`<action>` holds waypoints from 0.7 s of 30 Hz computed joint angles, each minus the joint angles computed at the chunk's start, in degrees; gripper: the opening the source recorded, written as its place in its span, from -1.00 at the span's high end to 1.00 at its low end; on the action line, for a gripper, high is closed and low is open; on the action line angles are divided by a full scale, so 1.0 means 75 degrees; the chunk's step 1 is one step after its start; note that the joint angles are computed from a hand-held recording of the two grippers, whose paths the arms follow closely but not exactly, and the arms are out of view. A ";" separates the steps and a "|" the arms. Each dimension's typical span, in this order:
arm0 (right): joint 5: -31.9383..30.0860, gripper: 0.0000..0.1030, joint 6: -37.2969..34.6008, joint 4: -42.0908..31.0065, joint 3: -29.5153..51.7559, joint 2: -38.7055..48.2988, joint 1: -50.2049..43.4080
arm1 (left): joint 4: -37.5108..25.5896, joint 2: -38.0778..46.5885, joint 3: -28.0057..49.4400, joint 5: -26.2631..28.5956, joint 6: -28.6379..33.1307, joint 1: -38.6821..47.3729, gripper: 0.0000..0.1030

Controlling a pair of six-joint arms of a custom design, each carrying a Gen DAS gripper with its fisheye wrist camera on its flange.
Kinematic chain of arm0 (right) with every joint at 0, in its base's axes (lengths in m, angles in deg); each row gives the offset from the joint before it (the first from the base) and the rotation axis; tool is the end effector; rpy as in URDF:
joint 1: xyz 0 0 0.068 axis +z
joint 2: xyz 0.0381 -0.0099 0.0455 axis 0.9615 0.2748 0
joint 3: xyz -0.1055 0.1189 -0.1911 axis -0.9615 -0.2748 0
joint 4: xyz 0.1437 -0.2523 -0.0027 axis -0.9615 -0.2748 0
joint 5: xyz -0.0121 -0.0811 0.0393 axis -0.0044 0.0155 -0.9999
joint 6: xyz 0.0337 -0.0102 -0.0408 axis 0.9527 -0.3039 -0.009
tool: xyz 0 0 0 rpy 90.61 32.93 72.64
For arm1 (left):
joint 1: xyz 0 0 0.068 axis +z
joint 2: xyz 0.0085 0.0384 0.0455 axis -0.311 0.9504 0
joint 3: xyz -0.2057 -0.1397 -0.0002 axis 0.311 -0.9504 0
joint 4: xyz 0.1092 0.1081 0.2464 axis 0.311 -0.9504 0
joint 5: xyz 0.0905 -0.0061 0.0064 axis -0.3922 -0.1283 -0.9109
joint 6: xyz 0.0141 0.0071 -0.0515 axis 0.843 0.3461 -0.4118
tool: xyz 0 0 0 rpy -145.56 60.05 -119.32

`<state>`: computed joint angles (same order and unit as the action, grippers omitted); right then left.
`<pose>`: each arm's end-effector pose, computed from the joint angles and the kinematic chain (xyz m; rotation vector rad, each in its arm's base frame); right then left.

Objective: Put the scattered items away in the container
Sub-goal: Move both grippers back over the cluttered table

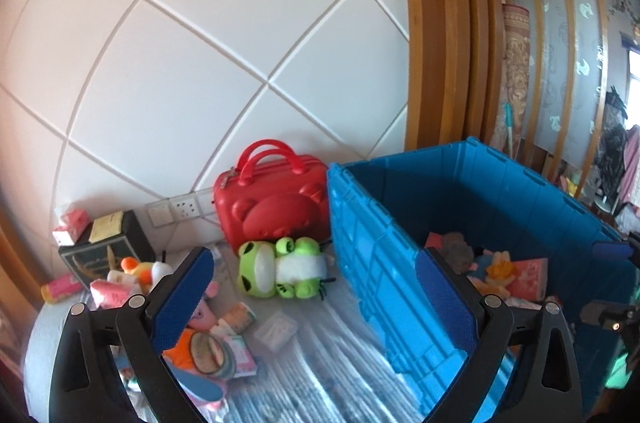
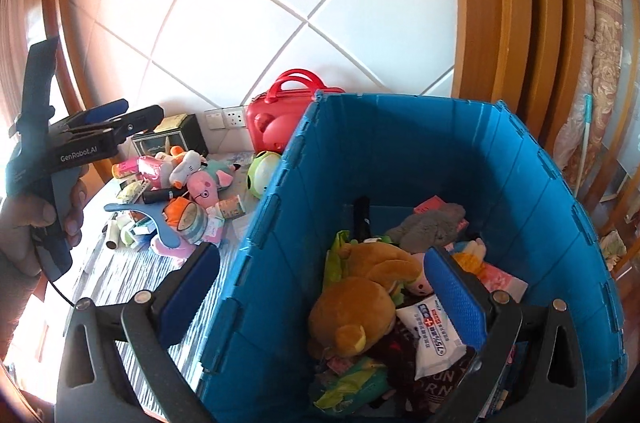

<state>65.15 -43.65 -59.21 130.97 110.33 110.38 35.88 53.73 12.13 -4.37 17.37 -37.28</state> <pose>0.1963 0.1377 0.3418 -0.3843 2.2333 0.2844 0.2277 -0.0739 0.3444 0.2189 2.0795 -0.0783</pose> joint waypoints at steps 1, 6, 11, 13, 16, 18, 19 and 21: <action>0.0106 -1.00 0.0085 0.0059 0.0090 0.0175 0.0228 | -0.0074 -0.0246 -0.0205 0.0242 0.0072 0.0344 -0.99; 0.0637 -1.00 0.0480 0.0387 0.0681 0.1285 0.1421 | -0.0425 -0.1257 -0.1109 0.1687 0.0821 0.2521 -0.99; 0.1035 -1.00 0.0889 0.0618 0.1624 0.2762 0.2503 | -0.0878 -0.1550 -0.1634 0.3893 0.2280 0.5804 -0.99; 0.1187 -1.00 0.1003 0.0683 0.2118 0.3428 0.2904 | -0.1036 -0.1338 -0.1715 0.4684 0.3035 0.7102 -0.99; 0.1336 -1.00 0.1157 0.0732 0.2979 0.4491 0.3380 | -0.1167 -0.0474 -0.1576 0.5629 0.4372 0.8896 -0.98; 0.1387 -1.00 0.1313 0.0656 0.3688 0.5300 0.3636 | -0.1114 0.0226 -0.1418 0.5944 0.5206 0.9793 -0.98; 0.1407 -1.00 0.1408 0.0607 0.4050 0.5691 0.3748 | -0.1075 0.0537 -0.1327 0.6059 0.5544 1.0137 -0.98; 0.1478 -1.00 0.1532 0.0409 0.4963 0.6594 0.3974 | -0.0899 0.1342 -0.1087 0.6317 0.6126 1.0798 -0.98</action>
<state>76.24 -32.16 -56.15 168.19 159.78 140.19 29.14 63.79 3.98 43.01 63.31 43.71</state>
